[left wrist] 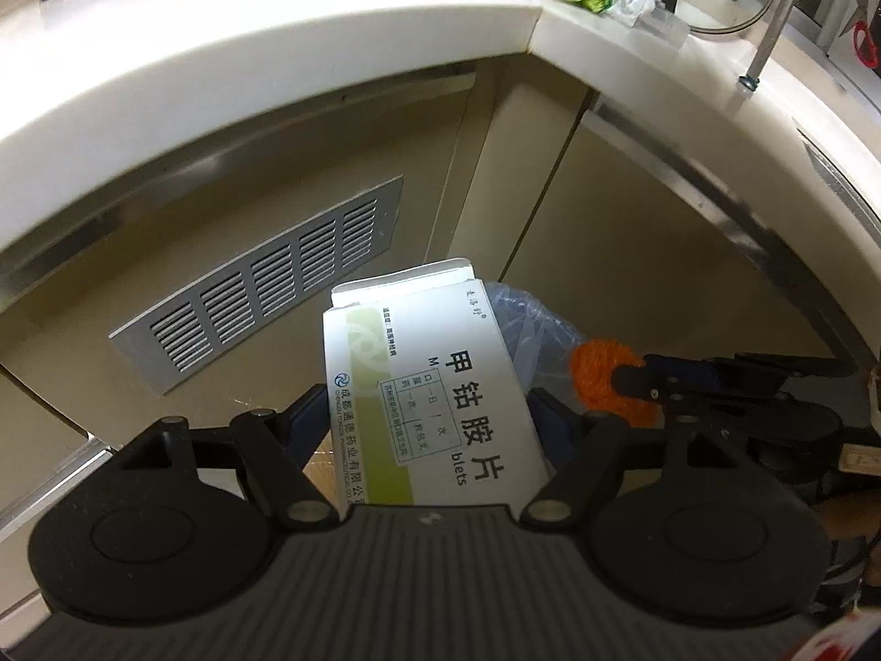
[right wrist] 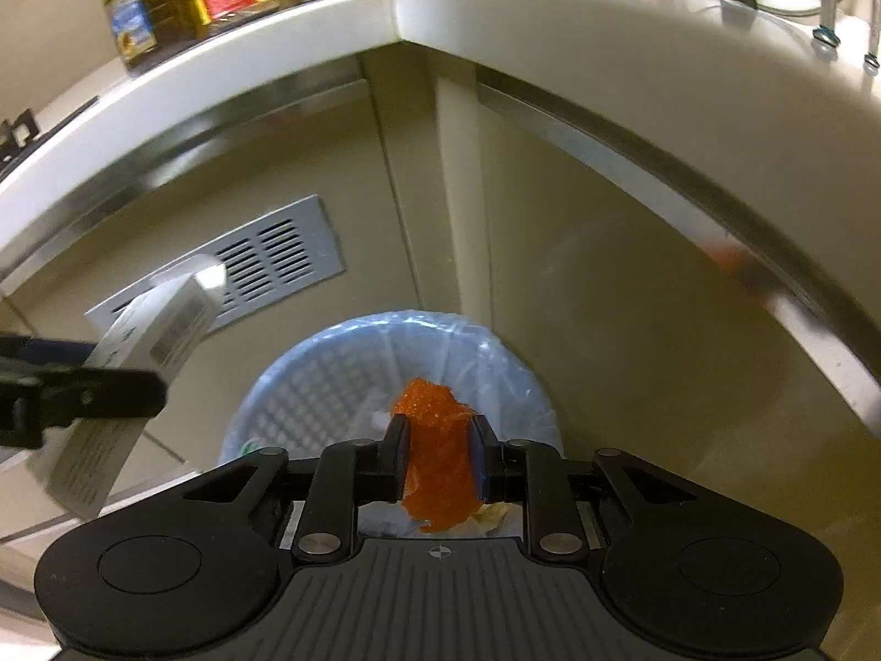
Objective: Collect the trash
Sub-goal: 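Carry the medicine box and scrubber down over the wastebasket with both tools, then open the right tool to drop the scrubber while the left releases the medicine box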
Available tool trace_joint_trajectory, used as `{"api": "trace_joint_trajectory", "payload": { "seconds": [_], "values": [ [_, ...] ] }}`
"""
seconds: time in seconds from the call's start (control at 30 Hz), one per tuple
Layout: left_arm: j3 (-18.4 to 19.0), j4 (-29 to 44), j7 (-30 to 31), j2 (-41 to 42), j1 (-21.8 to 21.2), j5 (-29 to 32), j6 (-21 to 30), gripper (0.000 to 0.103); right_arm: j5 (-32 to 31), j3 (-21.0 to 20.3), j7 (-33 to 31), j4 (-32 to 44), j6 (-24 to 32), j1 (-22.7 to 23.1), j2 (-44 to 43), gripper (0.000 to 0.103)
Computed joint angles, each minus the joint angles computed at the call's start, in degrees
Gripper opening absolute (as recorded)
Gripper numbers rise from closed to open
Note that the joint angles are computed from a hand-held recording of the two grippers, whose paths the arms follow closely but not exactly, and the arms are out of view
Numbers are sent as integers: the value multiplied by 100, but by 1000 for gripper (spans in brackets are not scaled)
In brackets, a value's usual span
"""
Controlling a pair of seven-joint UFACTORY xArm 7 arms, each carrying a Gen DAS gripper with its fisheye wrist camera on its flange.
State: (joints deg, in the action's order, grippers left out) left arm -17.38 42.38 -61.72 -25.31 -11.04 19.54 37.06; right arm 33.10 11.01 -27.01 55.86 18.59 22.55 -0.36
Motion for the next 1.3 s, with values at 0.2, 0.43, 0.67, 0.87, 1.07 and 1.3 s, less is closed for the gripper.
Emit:
{"api": "trace_joint_trajectory", "payload": {
  "seconds": [0.2,0.43,0.67,0.87,1.07,1.3],
  "values": [
    [27,-112,-14,40,-16,-29,-97,75,71,100,18,20,-499,-21,289,23],
    [34,-43,-61,205,1,18,-145,75,474,283,-144,98,-745,-137,420,48],
    [38,-88,-97,145,-24,33,-144,75,519,245,-129,27,-545,-135,261,49],
    [24,-47,-111,195,-26,67,-155,75,-127,76,516,-235,-325,-64,-28,49],
    [-12,105,-191,421,-19,161,-194,75,-331,-83,785,-491,-106,-21,-294,49],
    [11,371,-371,882,-66,459,-324,75,-550,-183,1039,-625,-38,-9,-420,49]
  ]
}}
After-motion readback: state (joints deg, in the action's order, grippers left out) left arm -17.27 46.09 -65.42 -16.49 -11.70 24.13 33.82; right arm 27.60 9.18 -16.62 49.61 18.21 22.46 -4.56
